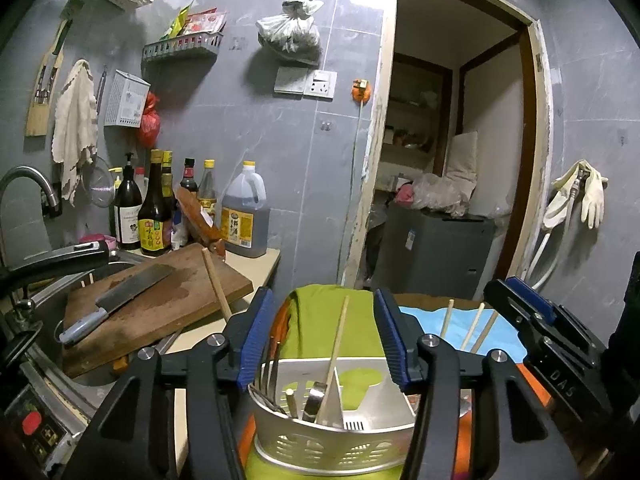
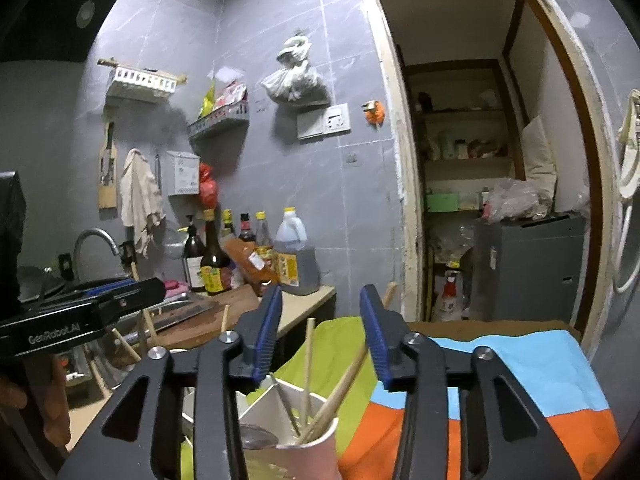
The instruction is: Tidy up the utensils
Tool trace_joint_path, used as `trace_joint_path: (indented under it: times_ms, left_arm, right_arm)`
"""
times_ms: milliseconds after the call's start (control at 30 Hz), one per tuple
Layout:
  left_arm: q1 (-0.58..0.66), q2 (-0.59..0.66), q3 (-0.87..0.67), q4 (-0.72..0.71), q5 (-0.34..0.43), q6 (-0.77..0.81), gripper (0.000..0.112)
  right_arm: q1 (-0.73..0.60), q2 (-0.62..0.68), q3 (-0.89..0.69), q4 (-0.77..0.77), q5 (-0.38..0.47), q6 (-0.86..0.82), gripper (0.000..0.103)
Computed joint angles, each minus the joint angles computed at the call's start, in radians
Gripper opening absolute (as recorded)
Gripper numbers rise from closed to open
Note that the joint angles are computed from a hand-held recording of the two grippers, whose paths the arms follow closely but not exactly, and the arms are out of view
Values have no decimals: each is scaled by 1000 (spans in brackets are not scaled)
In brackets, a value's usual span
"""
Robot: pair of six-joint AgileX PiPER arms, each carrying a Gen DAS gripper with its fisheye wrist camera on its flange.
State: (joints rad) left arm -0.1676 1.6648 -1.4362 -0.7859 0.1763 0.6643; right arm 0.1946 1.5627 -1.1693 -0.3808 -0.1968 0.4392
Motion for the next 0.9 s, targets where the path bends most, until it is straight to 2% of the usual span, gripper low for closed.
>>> trace_joint_path:
  times_ms: [167, 333, 367, 433, 533, 733, 900]
  left_arm:
    - [-19, -21, 24, 13, -25, -22, 58]
    - [-41, -34, 41, 127, -50, -136, 68]
    - [-43, -38, 47, 113, -53, -124, 71]
    - [-49, -47, 60, 97, -64, -112, 75]
    - [-59, -64, 78, 99, -81, -118, 82]
    - [-81, -106, 131, 80, -121, -114, 92]
    - [-86, -122, 151, 242, -120, -287, 95]
  right_arm:
    - [-19, -40, 28, 50, 13, -44, 51]
    - [-39, -86, 61, 118, 19, -112, 56]
    - [-42, -94, 67, 136, 20, -130, 61]
    - [-56, -114, 82, 87, 17, -74, 70]
    - [-72, -141, 105, 74, 15, -57, 72]
    - [-97, -189, 143, 28, 28, -4, 83]
    - [-124, -232, 173, -94, 52, 135, 91]
